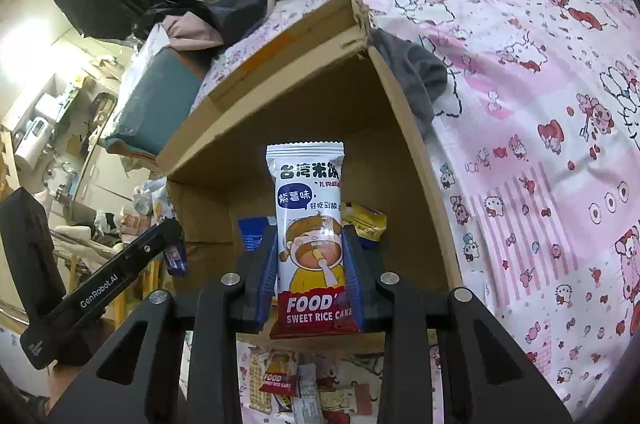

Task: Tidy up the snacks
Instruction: 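Lower both snacks into the box and open both tools, then grasp the brown checkered wafer bar with the left tool while the right tool grasps a white-purple bar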

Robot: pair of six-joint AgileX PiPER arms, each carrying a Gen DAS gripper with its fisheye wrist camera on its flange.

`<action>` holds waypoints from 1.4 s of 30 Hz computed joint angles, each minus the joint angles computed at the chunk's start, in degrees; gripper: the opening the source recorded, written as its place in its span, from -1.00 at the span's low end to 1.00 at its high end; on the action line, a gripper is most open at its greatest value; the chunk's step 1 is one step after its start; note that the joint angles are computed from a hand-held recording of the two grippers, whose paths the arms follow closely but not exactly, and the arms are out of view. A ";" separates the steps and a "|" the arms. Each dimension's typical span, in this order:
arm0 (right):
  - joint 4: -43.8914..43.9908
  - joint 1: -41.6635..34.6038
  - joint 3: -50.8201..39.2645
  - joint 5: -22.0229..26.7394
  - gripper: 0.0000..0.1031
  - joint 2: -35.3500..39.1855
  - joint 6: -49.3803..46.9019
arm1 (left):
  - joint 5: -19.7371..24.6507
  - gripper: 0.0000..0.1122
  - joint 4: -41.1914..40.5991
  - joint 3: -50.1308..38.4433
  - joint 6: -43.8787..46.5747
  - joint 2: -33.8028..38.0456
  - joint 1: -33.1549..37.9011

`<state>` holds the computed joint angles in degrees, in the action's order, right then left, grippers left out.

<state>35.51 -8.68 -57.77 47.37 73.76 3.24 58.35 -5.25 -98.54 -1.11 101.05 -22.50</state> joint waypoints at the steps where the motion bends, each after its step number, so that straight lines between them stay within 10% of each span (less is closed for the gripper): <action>1: -0.38 0.33 0.00 -0.08 -0.37 0.30 0.26 | 0.05 -0.75 0.33 -0.13 -0.53 0.35 0.04; 13: -4.79 3.75 -0.50 -1.40 -0.32 2.67 2.80 | -1.17 -0.73 -1.80 2.44 0.69 0.08 1.64; 21: -2.36 3.19 -0.32 -1.97 0.19 1.74 1.08 | -0.46 0.38 -2.69 2.74 0.66 -1.19 1.48; 27: -5.94 4.24 -0.18 -3.94 0.67 -0.89 4.65 | -1.57 0.44 -3.45 3.57 0.97 -2.67 2.11; 37: -10.70 5.72 -0.57 -3.84 0.76 -3.99 8.68 | -1.33 0.46 -3.83 5.50 -0.81 -5.57 4.15; 42: -10.77 4.88 0.49 -2.19 0.76 -6.98 10.18 | -0.52 0.78 -4.32 8.73 -0.83 -8.33 5.18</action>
